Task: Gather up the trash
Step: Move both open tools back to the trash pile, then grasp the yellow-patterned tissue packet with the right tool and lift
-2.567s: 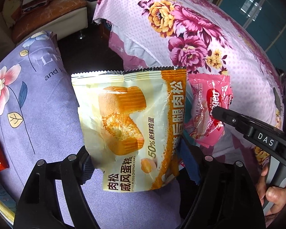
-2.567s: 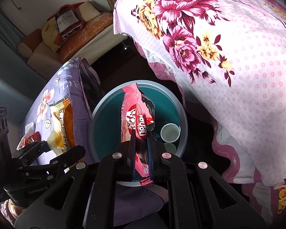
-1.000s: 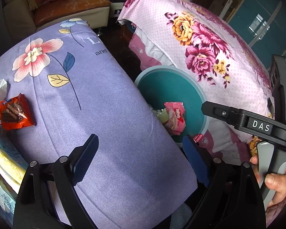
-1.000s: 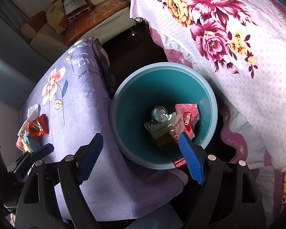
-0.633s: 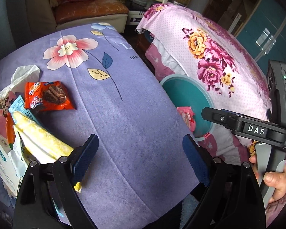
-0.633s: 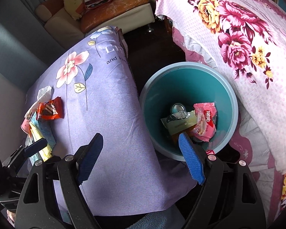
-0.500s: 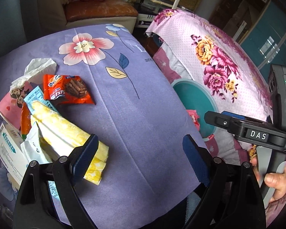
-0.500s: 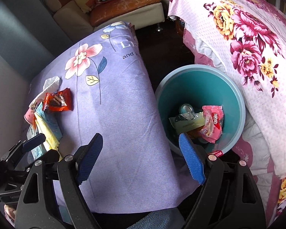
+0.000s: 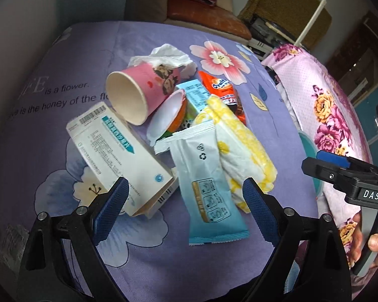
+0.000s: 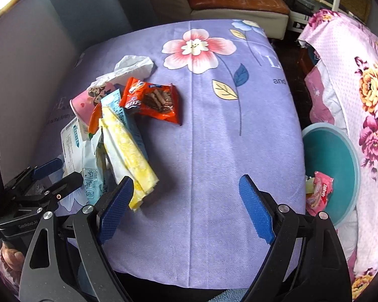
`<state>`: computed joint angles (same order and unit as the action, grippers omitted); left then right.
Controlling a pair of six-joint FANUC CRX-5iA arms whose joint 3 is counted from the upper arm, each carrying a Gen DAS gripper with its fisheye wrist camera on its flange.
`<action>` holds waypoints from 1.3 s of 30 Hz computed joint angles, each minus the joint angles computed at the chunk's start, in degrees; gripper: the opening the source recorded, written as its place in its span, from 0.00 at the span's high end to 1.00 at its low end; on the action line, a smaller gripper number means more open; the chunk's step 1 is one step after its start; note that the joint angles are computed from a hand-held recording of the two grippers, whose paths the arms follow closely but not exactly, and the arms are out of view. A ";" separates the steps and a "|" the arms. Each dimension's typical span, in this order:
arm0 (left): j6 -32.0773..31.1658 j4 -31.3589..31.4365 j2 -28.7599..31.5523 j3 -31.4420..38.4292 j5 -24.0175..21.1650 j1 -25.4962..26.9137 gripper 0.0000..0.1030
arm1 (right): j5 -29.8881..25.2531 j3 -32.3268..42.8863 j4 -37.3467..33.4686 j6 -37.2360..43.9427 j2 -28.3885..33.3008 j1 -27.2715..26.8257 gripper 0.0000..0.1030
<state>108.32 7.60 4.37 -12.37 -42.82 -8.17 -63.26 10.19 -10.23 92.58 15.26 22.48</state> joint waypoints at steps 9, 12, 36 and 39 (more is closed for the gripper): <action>-2.26 4.96 -4.00 -7.78 2.78 5.60 0.11 | 0.09 1.92 4.26 1.97 3.51 5.81 0.21; -2.56 5.64 -4.29 -8.68 3.06 6.06 0.11 | -0.63 3.50 2.88 2.10 5.00 5.65 0.21; -3.10 5.02 0.13 -2.79 0.21 -1.00 0.11 | 1.81 -5.94 -0.35 -0.09 0.66 -5.41 0.90; -3.86 4.30 2.82 0.08 -1.07 -3.40 0.11 | 1.83 -6.82 -1.21 -0.03 -0.12 -7.89 0.90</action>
